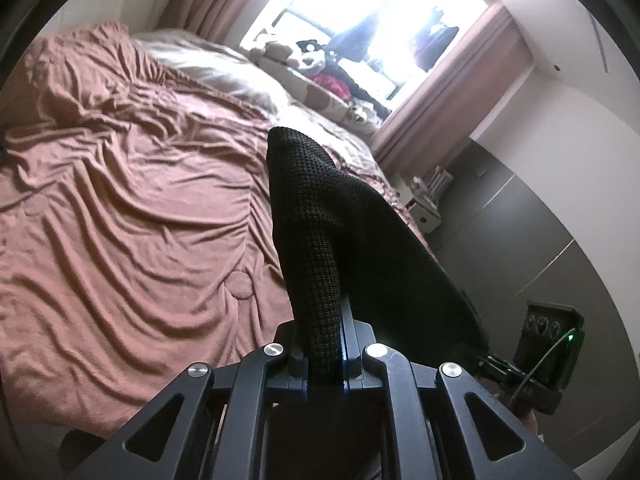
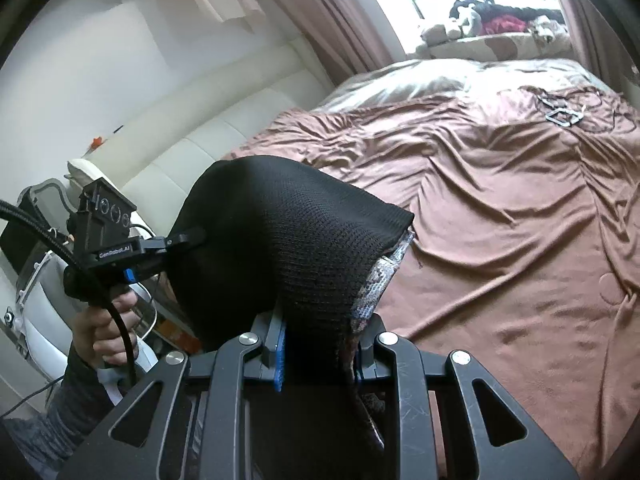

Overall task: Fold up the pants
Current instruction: 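Carry the held pants with both tools toward the bed headboard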

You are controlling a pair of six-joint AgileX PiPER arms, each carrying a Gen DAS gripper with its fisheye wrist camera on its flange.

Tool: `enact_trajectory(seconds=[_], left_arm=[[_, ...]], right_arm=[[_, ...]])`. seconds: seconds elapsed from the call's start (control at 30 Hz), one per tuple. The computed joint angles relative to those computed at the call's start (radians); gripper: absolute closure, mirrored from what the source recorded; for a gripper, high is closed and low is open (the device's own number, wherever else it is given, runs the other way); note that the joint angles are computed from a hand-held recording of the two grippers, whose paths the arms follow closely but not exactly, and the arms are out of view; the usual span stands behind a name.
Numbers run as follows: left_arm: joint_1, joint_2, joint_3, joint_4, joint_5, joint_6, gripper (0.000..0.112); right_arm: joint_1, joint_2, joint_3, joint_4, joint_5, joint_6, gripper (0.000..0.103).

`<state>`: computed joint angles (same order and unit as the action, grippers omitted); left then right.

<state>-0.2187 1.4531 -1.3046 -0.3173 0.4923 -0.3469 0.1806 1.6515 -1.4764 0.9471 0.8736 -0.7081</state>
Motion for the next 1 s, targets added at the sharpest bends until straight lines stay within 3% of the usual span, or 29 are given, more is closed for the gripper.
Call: enact_trajectory(seconds=[0.27, 0.73, 1.0], left_arm=[[-0.063, -0.143, 0.002, 0.233, 0.064, -0.219, 0.101], [-0.31, -0.299, -0.255, 0.694, 0.446, -0.535, 0.102], [-0.405, -0.338, -0.376, 0.814, 0.628, -0.559, 0.102]], right_arm=[[0.03, -0.11, 0.069, 0.021, -0.028, -0.01, 0.082], [0.133, -0.258, 0.081, 0.014, -0.06, 0.034, 0.082], [0.175, -0.227, 0.033, 0.037, -0.063, 0.003, 0.082]])
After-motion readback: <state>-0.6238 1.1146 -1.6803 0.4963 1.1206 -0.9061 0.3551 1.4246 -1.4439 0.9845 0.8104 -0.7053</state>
